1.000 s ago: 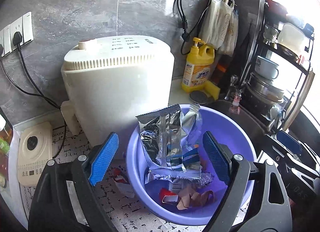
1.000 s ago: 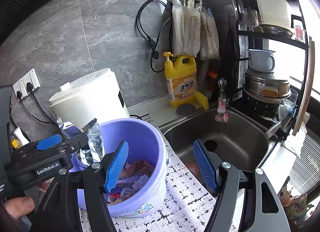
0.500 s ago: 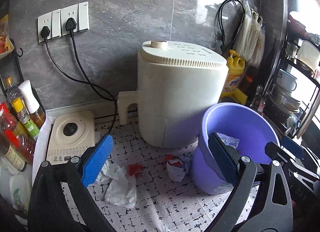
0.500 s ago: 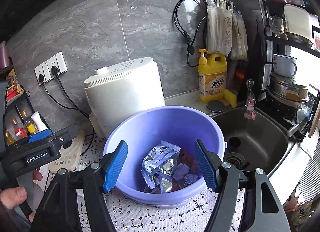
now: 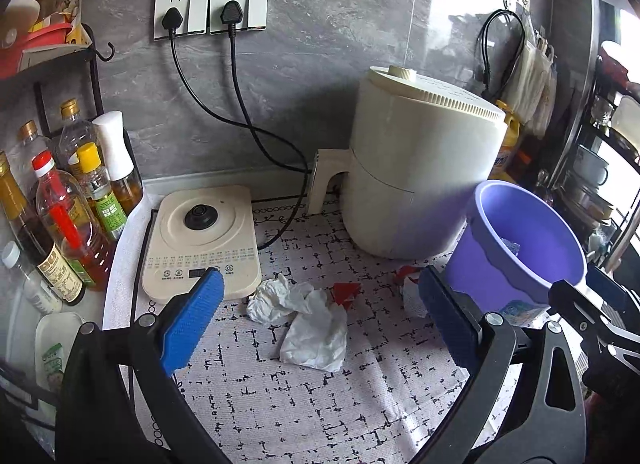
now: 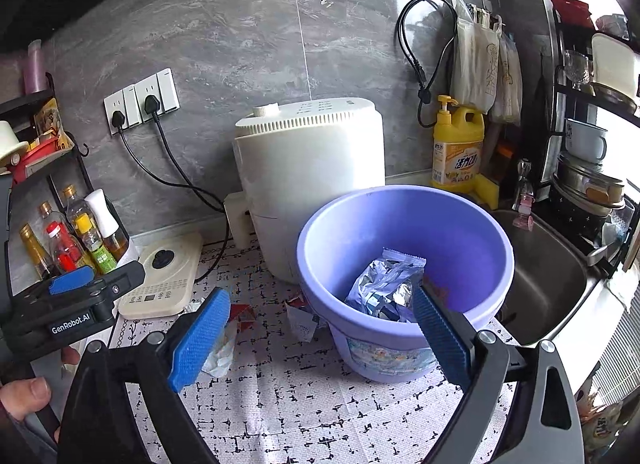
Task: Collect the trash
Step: 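Move both tools back to the white tissues and red-and-white paper cup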
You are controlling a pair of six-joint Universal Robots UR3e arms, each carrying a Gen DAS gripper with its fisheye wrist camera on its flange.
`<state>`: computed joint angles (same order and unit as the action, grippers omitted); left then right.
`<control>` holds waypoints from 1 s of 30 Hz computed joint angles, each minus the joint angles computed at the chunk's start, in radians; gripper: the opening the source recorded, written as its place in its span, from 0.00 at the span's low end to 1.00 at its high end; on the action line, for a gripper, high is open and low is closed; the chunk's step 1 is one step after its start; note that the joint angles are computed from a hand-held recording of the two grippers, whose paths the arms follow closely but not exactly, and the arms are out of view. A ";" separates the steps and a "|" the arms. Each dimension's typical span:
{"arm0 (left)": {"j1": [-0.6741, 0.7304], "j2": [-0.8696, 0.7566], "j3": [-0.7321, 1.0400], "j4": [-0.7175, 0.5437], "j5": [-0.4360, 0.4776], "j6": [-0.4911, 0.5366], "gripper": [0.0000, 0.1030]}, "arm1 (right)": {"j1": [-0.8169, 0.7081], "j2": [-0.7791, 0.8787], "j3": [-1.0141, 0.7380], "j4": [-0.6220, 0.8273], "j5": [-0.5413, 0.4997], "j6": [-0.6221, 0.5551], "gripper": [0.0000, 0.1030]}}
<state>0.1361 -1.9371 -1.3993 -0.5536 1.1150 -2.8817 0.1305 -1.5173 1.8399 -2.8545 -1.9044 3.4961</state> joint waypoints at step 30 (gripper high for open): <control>0.094 -0.163 -0.059 0.020 0.017 0.024 0.94 | 0.127 0.354 -0.147 -0.008 -0.013 0.013 0.77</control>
